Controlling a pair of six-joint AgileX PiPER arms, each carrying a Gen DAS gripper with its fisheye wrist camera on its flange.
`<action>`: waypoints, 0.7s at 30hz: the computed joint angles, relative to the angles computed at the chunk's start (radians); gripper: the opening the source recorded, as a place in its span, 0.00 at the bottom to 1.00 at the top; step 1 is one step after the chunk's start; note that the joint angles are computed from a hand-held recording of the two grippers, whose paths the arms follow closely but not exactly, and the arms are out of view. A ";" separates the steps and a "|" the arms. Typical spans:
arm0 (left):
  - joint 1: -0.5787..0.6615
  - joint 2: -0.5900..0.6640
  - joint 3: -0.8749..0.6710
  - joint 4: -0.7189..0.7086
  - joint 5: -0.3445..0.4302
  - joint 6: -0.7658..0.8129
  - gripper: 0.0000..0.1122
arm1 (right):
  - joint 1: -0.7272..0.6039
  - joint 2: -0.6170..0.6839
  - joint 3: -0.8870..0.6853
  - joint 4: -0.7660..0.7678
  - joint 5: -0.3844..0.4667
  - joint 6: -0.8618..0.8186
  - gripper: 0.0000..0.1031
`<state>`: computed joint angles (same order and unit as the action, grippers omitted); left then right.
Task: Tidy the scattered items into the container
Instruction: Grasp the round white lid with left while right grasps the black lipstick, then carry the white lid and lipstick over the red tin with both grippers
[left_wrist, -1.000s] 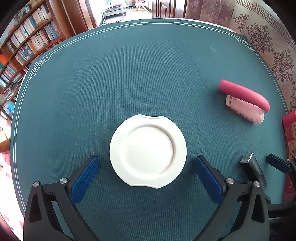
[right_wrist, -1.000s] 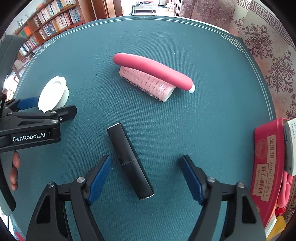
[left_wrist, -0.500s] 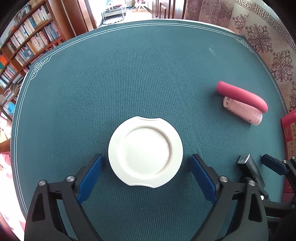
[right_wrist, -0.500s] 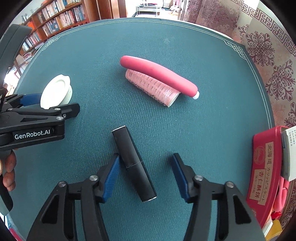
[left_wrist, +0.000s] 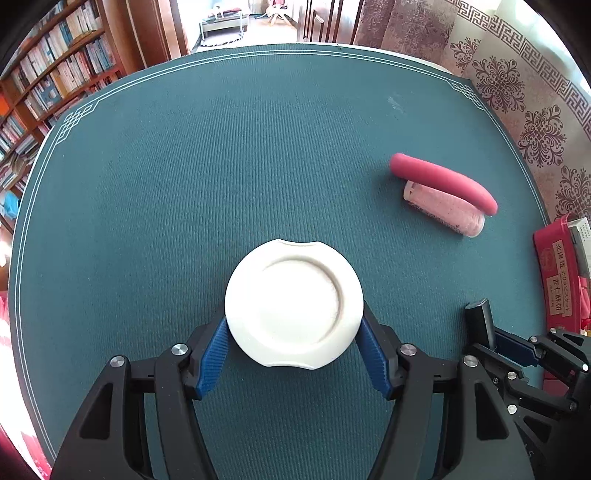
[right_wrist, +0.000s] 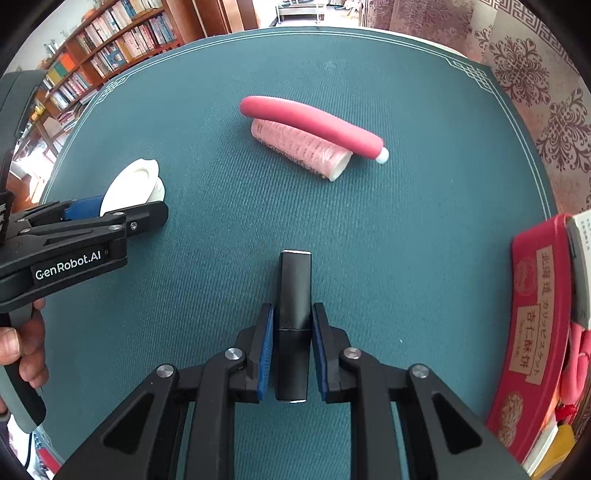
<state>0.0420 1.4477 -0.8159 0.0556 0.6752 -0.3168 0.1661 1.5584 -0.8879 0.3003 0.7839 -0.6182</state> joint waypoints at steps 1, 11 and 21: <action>-0.009 -0.008 0.008 -0.002 0.004 -0.015 0.59 | -0.018 -0.008 0.007 0.005 0.007 -0.019 0.21; -0.171 -0.106 0.044 0.033 0.088 -0.189 0.59 | -0.272 -0.117 0.039 0.093 0.161 -0.280 0.21; -0.448 -0.118 -0.075 0.137 0.183 -0.428 0.60 | -0.434 -0.280 -0.014 0.158 0.346 -0.357 0.21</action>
<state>-0.4063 1.3302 -0.8912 0.1922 0.8585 -0.7445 -0.2683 1.2779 -0.9017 0.4583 1.1294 -0.9752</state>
